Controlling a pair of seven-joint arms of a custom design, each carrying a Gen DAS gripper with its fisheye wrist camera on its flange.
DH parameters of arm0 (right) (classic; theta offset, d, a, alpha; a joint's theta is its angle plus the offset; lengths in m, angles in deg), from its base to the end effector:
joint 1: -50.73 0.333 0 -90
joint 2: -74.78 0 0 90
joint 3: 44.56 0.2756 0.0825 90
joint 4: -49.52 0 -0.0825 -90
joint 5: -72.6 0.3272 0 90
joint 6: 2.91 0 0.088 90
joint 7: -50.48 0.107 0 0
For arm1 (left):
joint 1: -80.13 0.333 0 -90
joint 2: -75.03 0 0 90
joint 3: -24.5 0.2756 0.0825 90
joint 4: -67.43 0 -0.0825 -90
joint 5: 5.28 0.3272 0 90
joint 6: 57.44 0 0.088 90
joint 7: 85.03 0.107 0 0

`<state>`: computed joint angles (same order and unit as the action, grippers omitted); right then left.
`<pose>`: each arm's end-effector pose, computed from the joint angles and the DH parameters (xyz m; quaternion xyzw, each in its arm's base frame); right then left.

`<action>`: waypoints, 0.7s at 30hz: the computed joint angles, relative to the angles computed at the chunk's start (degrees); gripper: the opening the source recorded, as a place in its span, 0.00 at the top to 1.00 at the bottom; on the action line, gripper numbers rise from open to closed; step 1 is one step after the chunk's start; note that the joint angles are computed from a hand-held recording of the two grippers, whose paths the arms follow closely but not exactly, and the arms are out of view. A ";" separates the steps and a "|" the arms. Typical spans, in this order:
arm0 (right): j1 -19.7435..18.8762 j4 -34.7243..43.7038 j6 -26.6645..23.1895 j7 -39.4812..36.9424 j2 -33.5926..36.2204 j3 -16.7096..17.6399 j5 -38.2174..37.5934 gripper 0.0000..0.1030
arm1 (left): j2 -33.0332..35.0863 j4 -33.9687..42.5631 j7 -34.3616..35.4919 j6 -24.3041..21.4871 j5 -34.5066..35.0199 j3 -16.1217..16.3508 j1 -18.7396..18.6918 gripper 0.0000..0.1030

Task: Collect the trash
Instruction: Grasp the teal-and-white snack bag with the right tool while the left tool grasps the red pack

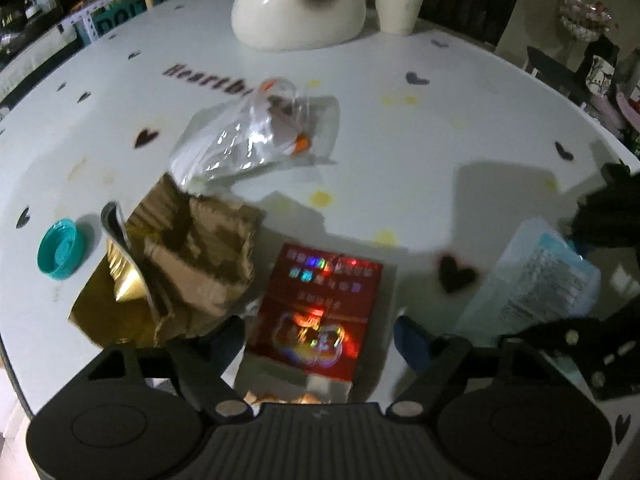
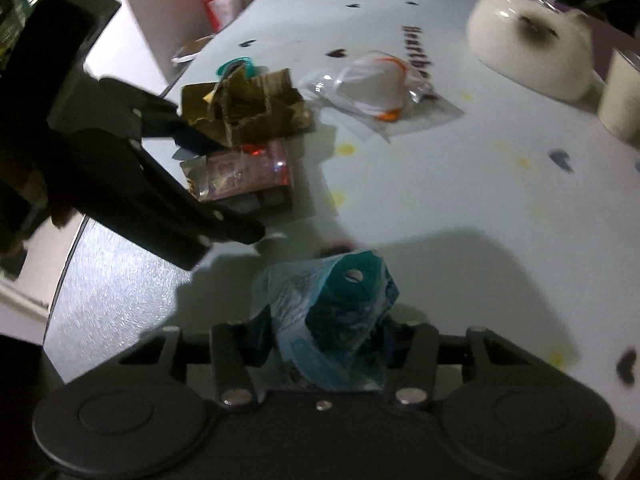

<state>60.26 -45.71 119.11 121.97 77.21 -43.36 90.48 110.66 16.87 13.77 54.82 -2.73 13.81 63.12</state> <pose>0.5418 0.1162 0.5840 -0.8062 0.5339 -0.0606 0.2475 0.6180 -0.2673 0.5595 -0.4606 0.8569 -0.2026 0.1119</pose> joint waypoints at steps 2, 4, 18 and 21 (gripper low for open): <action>0.20 -1.04 0.19 2.55 -0.91 0.08 -0.85 0.53 | -0.89 -1.80 -1.13 1.85 0.25 0.20 -0.20 0.32; 0.44 -2.09 0.48 5.23 -1.83 0.15 -1.87 0.53 | -1.88 -3.23 -2.97 2.76 0.66 0.47 -0.44 0.43; 1.47 -6.84 6.01 16.25 -7.34 0.43 -8.43 0.55 | -23.17 -33.42 -19.91 13.86 -0.46 -0.53 2.00 0.47; 1.58 -7.03 7.08 17.79 -8.48 0.49 -9.69 0.55 | -27.11 -37.40 -24.88 15.44 1.11 -0.51 2.26 0.48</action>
<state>61.84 -52.74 126.19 139.75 68.73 -42.87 80.79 83.54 -20.52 -11.12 70.26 -1.62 13.30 65.39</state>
